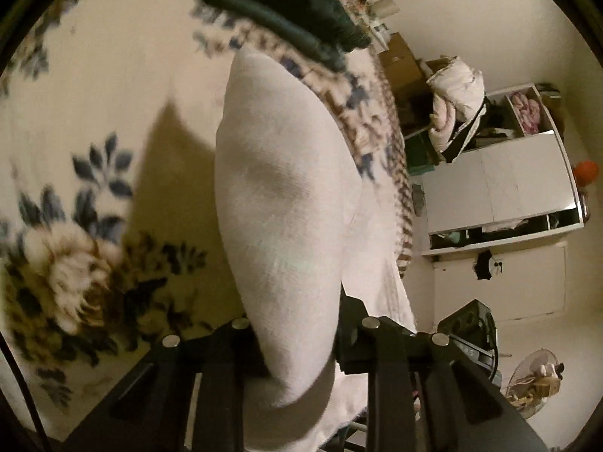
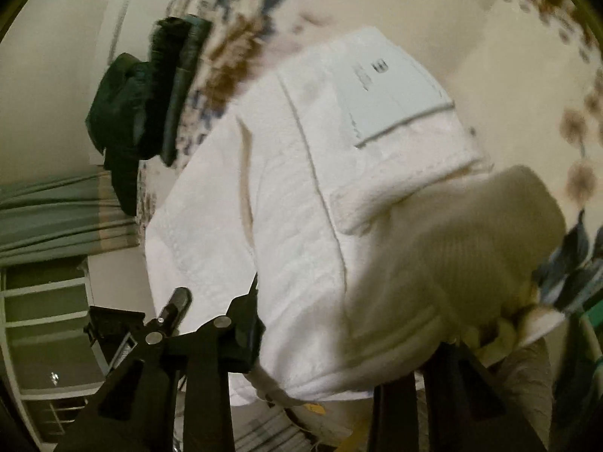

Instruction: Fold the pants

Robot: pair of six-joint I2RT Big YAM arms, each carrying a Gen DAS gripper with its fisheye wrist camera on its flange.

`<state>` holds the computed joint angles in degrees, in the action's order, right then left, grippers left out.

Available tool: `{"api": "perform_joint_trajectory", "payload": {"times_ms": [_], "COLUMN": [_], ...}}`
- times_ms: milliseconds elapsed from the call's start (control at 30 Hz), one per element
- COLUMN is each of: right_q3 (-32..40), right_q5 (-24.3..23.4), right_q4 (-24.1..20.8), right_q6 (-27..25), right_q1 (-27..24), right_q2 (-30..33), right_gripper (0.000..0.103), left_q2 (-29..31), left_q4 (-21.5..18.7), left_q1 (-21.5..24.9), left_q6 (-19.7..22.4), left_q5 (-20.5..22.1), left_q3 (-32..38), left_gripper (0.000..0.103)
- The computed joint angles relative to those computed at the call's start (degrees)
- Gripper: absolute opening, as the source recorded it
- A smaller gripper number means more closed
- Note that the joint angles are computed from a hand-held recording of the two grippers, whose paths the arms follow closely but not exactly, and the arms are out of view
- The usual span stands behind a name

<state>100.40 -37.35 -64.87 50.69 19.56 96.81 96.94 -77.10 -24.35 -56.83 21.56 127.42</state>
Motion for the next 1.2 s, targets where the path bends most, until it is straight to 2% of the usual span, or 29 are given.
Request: {"api": "perform_joint_trajectory", "payload": {"times_ms": [67,100,167,233,300,367,400,433,467,500,533,567,600,633,700,733,767,800,833,867,967,1067,1100,1167,1200], "right_q3": [2.44,4.83,7.52,5.71,3.76,-0.11,-2.79,-5.92,-9.53,-12.12,-15.44,-17.21,-17.23,-15.60,-9.43,-8.07,-7.03,-5.63,-5.72,-7.12,-5.12,-2.48,-1.33,3.29,6.89], "right_q5": [0.15,0.85,1.12,-0.14,-0.99,-3.37,-3.63,-4.55,-5.90,-7.25,-8.04,-7.70,-7.39,-6.49,-3.85,-2.63,-0.89,1.04,1.58,1.38,4.45,5.54,5.62,5.51,5.44], "right_q4": [-0.29,-1.58,-0.67,1.62,1.17,2.02,2.46,5.63,10.01,13.85,19.81,24.49,26.29,25.22,18.87,17.57,15.59,12.67,12.63,15.23,13.90,13.37,12.27,10.51,8.84], "right_q6": [0.19,-1.22,-1.51,-1.51,-1.15,2.48,3.66,5.10,7.37,9.75,13.49,16.17,17.08,16.50,12.28,11.28,10.37,9.40,9.91,12.75,12.70,12.90,12.16,11.07,10.42], "right_q1": [0.42,0.84,2.09,2.79,3.40,3.51,3.47,3.37,3.28,3.20,3.22,3.37,3.65,4.14,5.61,6.12,6.60,6.87,6.83,6.60,7.01,6.62,6.37,5.77,5.46], "right_q2": [-0.03,0.67,2.08,2.65,4.65,6.00,5.79,4.69,3.20,2.16,0.79,0.12,0.31,1.29,4.57,4.93,4.75,5.02,4.67,3.50,2.08,0.69,0.29,1.22,2.76], "right_gripper": [0.035,0.035,0.035,0.038,0.055,0.061,0.062,0.065,0.077,0.081,0.084,0.091,0.097,0.103,0.103,0.103,0.097,0.075,0.062,0.053,0.045,0.042,0.042,0.041,0.041], "left_q2": [0.63,-0.37,-1.23,-4.69,-5.79,-6.64,-8.06,-9.96,-11.17,-12.12,-12.69,-12.94,-12.73,-12.40,-11.78,-11.58,-11.11,-10.34,-9.54,-9.22,-7.84,-6.42,-5.05,-2.95,-0.58], "left_q4": [-1.49,-1.06,-1.42,1.20,0.50,0.06,2.58,6.48,8.63,11.44,13.21,14.59,15.08,15.52,16.48,17.57,16.77,15.79,14.51,13.13,10.49,9.21,7.76,6.71,4.74], "left_q1": [1.07,1.74,3.79,6.40,7.77,9.53,10.36,11.06,11.40,11.86,12.02,12.02,11.86,11.57,10.85,10.25,9.99,9.55,9.14,9.00,8.20,7.52,7.34,6.95,6.77], "left_q6": [1.07,1.67,3.40,4.39,6.12,7.17,5.96,4.51,3.68,2.64,1.72,1.23,1.56,1.63,1.75,2.10,2.99,3.91,4.94,5.56,6.05,5.94,6.06,5.76,5.88], "left_q5": [-0.05,0.41,0.37,2.51,2.64,6.35,9.07,11.20,12.02,13.49,14.51,14.82,14.82,14.88,14.73,14.21,13.68,12.90,12.06,11.59,10.21,9.39,9.21,8.59,7.96], "left_q3": [3.10,1.95,1.02,-6.58,-12.35,-19.69,-24.12,-28.21,-30.49,-33.21,-34.59,-35.44,-35.42,-35.17,-34.45,-33.96,-32.75,-31.04,-28.79,-27.28,-21.92,-16.64,-12.85,-8.28,-2.95], "left_gripper": [0.020,0.020,0.020,0.020,0.021,0.030,0.041,0.052,0.061,0.068,0.069,0.069,0.069,0.069,0.067,0.056,0.046,0.032,0.026,0.024,0.020,0.020,0.020,0.020,0.020]}}
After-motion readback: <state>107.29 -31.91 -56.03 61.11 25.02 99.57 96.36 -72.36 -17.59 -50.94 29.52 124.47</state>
